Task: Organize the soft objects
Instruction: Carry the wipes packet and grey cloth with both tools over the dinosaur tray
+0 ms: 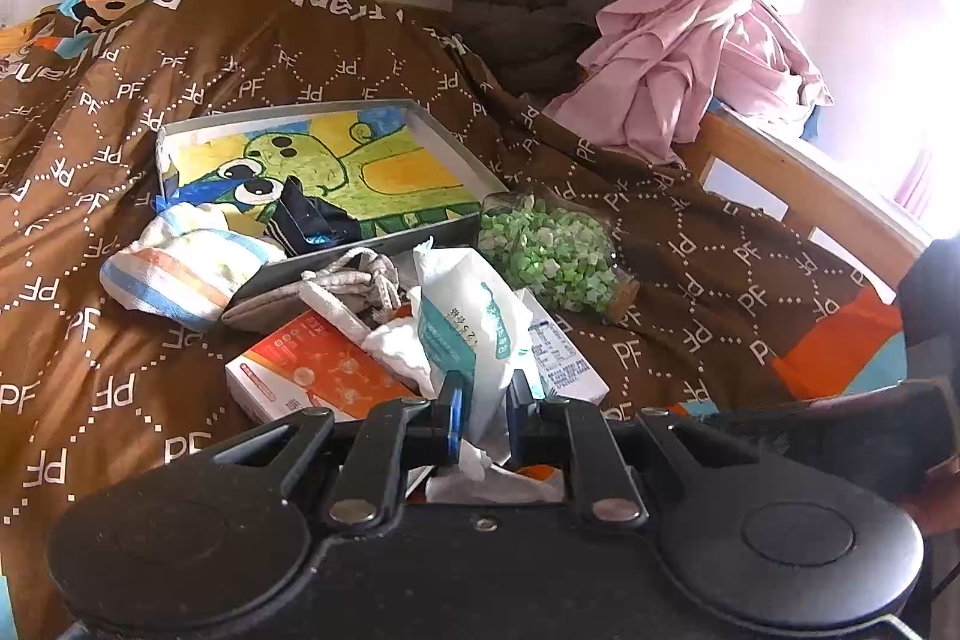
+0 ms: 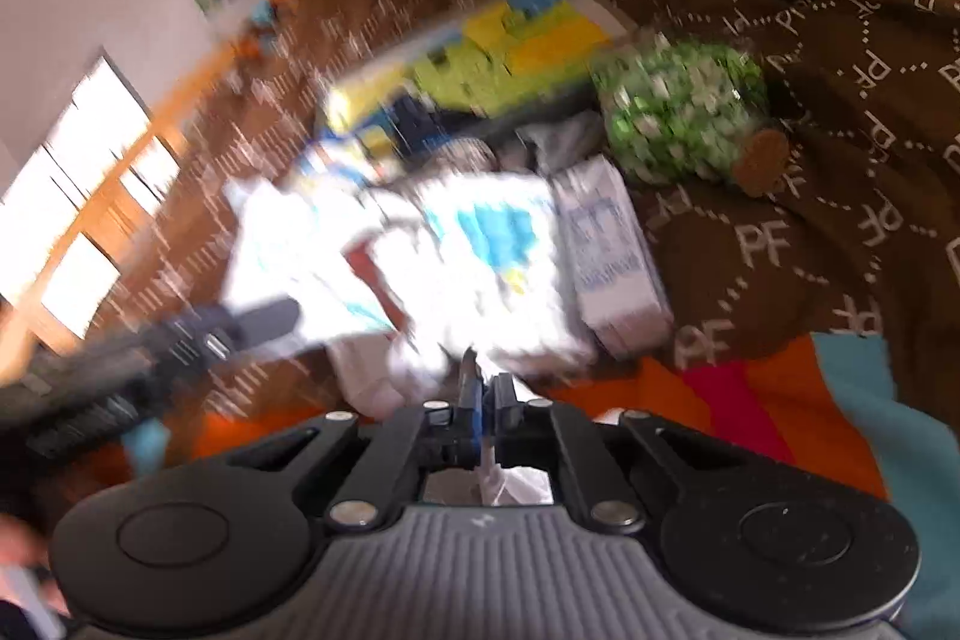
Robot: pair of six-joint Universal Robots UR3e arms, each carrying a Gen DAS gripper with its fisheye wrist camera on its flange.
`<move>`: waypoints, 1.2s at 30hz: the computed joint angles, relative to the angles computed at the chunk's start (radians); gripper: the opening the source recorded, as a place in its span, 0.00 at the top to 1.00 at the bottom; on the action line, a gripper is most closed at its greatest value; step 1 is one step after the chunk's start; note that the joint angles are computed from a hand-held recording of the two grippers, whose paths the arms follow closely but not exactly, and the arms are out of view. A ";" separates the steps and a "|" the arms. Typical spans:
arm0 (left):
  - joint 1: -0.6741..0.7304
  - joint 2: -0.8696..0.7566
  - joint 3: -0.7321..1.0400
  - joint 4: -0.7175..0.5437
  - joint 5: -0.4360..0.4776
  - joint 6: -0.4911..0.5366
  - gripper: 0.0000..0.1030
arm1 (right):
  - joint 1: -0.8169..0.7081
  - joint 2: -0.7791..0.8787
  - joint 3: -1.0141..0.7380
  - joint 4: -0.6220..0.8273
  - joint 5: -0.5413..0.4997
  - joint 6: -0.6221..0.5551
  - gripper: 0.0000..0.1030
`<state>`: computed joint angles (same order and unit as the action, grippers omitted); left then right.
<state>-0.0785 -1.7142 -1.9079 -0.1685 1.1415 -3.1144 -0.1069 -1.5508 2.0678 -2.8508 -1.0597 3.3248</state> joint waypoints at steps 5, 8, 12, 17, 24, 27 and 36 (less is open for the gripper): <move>0.000 -0.003 0.006 0.015 0.010 -0.021 0.86 | -0.047 0.033 0.032 -0.183 0.111 0.021 0.96; 0.010 -0.019 0.019 0.050 0.001 -0.021 0.85 | -0.040 0.088 -0.009 -0.274 0.144 0.003 0.96; 0.021 -0.051 0.056 0.072 0.012 -0.054 0.85 | -0.003 0.112 -0.077 -0.185 0.070 -0.054 0.96; 0.019 -0.113 0.153 0.048 0.046 -0.062 0.85 | 0.082 0.130 -0.161 0.033 -0.076 -0.174 0.66; 0.039 -0.153 0.202 0.026 0.033 -0.093 0.85 | 0.173 0.210 -0.278 0.250 -0.215 -0.224 0.44; 0.039 -0.159 0.210 0.019 0.033 -0.096 0.85 | 0.206 0.249 -0.324 0.305 -0.248 -0.252 0.45; 0.041 -0.163 0.217 0.016 0.024 -0.105 0.85 | 0.236 0.257 -0.322 0.263 -0.285 -0.256 0.94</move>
<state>-0.0370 -1.8775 -1.6909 -0.1526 1.1652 -3.2193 0.1295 -1.2942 1.7462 -2.5873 -1.3442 3.0688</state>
